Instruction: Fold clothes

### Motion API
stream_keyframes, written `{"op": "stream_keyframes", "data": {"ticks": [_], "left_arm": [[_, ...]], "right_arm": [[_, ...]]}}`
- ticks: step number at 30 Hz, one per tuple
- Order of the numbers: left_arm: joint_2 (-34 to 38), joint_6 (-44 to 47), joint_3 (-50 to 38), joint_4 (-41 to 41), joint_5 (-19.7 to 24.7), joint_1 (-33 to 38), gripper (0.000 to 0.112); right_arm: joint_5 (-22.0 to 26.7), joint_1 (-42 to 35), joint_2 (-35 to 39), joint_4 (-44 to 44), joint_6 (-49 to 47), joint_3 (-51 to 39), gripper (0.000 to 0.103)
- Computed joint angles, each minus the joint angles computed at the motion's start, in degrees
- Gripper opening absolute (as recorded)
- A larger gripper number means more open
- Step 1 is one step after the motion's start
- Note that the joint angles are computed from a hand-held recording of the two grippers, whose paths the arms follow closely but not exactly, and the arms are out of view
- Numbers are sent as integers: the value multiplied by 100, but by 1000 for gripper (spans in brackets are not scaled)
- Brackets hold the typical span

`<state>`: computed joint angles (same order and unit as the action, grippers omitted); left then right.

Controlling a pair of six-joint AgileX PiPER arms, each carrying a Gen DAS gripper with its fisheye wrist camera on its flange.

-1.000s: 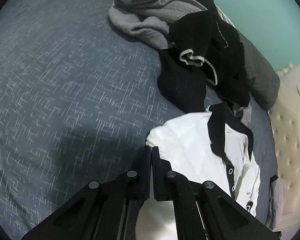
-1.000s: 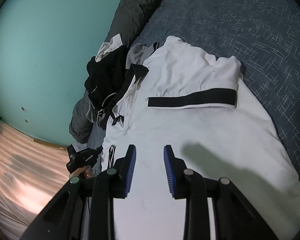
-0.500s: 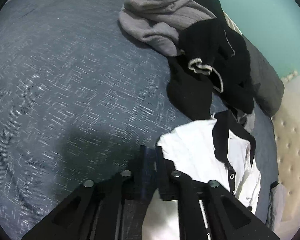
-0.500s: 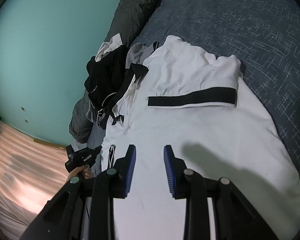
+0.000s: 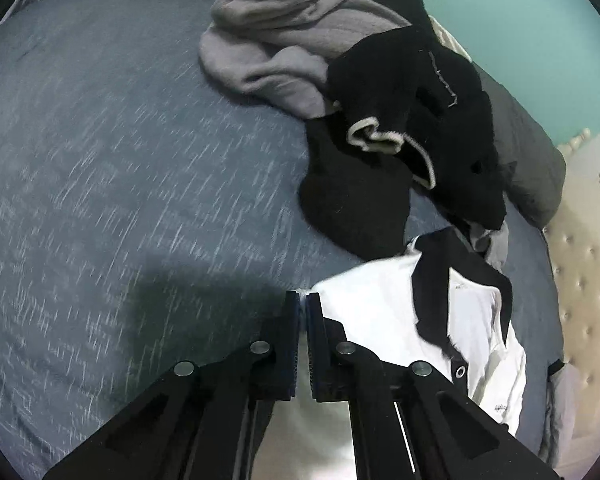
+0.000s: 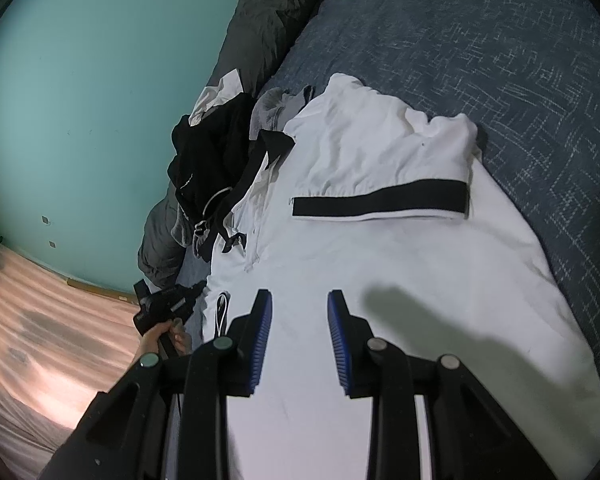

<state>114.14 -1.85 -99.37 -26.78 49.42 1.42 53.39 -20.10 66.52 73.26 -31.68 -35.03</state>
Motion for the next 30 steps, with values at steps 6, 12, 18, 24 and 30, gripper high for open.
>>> {"op": "stream_keyframes", "data": {"ticks": [6, 12, 18, 24, 30], "left_arm": [[45, -287, -362, 231, 109, -62, 2], [-426, 163, -43, -103, 312, 179, 3], [-1397, 854, 1100, -161, 665, 290, 4], [-1998, 1264, 2396, -111, 512, 334, 4], [-2731, 1517, 3415, 80, 259, 162, 4]], "right_arm": [[18, -15, 9, -7, -3, -9, 29], [57, -66, -5, -23, 24, -52, 29], [105, -3, -134, 24, 112, -89, 29], [137, 27, -228, 25, 204, -143, 29], [257, -160, -236, 106, 197, -146, 29]]}}
